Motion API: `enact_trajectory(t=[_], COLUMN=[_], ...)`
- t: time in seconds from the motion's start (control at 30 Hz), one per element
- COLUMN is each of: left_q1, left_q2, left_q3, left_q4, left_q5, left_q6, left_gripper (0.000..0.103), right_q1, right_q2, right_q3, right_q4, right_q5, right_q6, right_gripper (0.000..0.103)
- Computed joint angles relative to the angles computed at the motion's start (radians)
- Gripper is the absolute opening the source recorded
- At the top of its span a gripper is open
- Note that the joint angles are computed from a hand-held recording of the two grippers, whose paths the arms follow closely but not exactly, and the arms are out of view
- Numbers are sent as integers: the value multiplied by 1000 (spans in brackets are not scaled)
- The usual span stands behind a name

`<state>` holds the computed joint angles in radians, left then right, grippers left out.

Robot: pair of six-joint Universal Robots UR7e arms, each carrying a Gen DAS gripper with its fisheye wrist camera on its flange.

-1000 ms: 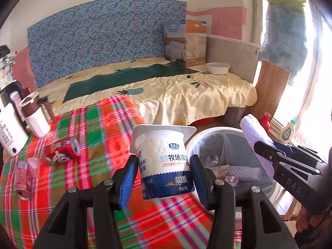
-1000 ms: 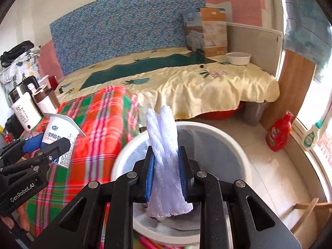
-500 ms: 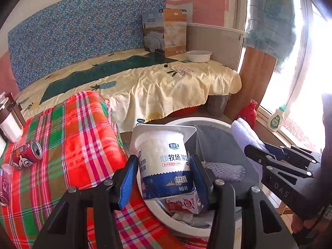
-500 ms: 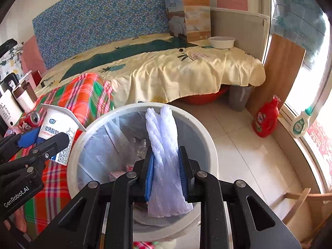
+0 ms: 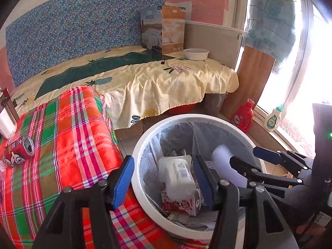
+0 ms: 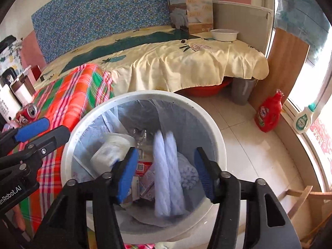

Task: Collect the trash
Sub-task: 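Open both grippers to drop the nets and yogurt cup into the bin, then move both grippers back toward the red cans on the table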

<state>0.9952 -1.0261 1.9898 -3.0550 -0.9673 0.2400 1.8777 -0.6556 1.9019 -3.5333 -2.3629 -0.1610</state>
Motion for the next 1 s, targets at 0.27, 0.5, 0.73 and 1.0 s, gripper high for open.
enact_trajectory(t=[0.27, 0.5, 0.73, 1.0], left_q1=[-3, -4, 3, 29], left_q2=[-39, -90, -152, -227], left_q3=[25, 56, 86, 120], left_q4=[-23, -51, -81, -104], left_q5=[12, 49, 81, 115], left_q6=[-5, 3, 18, 26], left_gripper=[60, 60, 60, 60], right_q1=[18, 38, 73, 115], right_q2=[9, 12, 37, 83], right_q3=[-2, -2, -23, -77], right_q4=[-28, -38, -60, -50], right_q5=[-19, 20, 44, 64], right_q6=[2, 18, 3, -7], right_gripper=[58, 58, 58, 58])
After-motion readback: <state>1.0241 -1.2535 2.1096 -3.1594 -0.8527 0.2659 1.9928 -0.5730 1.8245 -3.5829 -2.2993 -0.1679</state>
